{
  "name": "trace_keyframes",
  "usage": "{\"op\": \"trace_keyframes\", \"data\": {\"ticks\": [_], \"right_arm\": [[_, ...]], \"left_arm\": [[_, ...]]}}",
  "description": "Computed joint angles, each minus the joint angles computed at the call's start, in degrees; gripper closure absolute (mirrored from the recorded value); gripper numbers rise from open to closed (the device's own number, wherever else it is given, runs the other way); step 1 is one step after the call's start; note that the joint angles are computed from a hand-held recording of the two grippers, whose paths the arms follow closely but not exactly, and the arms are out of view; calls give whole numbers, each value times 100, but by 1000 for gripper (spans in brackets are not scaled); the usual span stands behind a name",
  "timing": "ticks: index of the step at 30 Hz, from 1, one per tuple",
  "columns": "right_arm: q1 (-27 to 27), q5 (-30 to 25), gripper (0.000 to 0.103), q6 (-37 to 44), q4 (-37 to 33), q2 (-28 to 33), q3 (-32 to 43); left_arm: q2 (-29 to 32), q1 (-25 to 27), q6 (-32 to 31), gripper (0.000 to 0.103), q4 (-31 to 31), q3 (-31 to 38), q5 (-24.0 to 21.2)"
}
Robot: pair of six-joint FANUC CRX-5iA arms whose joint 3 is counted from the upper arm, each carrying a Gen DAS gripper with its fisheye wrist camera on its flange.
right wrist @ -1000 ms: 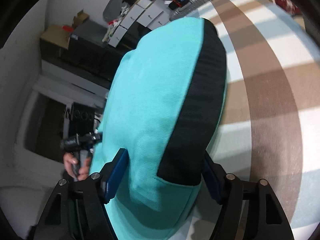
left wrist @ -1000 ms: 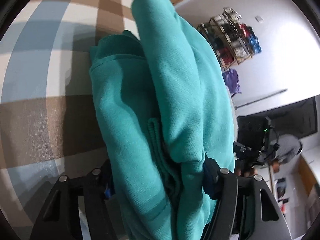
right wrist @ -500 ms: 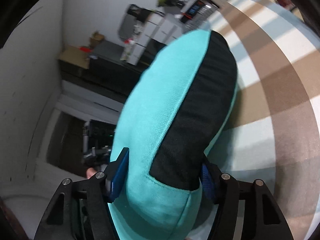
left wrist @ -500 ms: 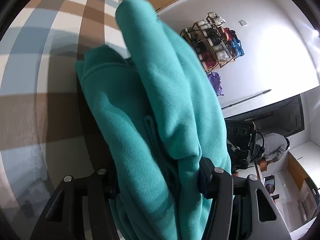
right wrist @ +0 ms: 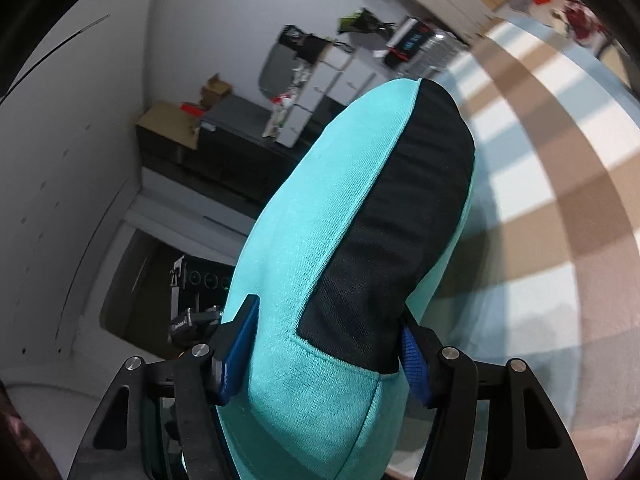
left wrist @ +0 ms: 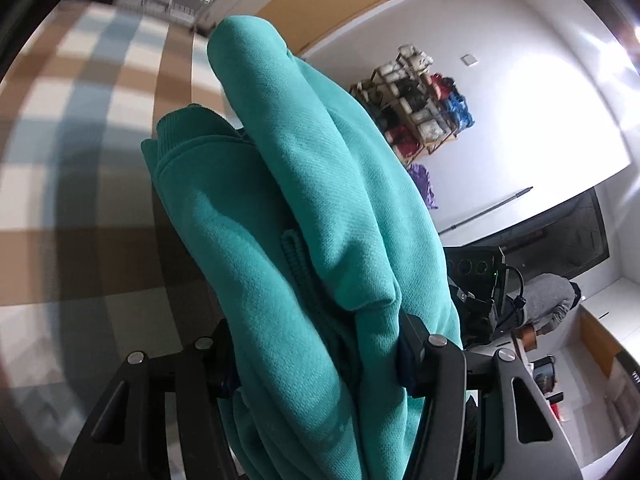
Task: Fold large clothes
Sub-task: 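Carry the lifted bundle with both grippers onto the white clothes stack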
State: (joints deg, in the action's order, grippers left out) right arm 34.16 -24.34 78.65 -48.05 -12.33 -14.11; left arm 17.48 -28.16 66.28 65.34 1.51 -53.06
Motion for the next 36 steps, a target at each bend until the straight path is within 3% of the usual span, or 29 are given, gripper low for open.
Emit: {"op": "trace_keyframes", "data": {"ticks": [4, 10, 15, 22, 27, 30, 33, 36], "right_arm": [[261, 62, 39, 94, 17, 253, 620], [658, -116, 39, 163, 29, 1025, 2061], [1155, -441, 39, 90, 152, 2175, 3772], [1604, -1099, 39, -40, -123, 4140, 6394], [1974, -1547, 39, -997, 564, 5467, 7821], [2100, -2148, 39, -1977, 1114, 6280, 8673], [2313, -1864, 37, -1853, 1742, 6177, 8154], [2412, -1938, 37, -1974, 2159, 6164, 8167]], "left_arm": [[-550, 269, 416, 50, -506, 58, -55], [-1287, 998, 1309, 50, -1461, 580, -757], [-2025, 2069, 1908, 50, -2127, 859, -1554], [-2794, 3695, 1631, 50, -2429, 479, -2622], [-2966, 4463, 1255, 50, -2274, -873, -2523], [-2722, 4440, 1214, 50, -2207, -1501, -2311], [-2708, 4423, 671, 43, -1443, -2124, -1973], [-2678, 4449, 580, 43, -1336, -2117, -1990]]}}
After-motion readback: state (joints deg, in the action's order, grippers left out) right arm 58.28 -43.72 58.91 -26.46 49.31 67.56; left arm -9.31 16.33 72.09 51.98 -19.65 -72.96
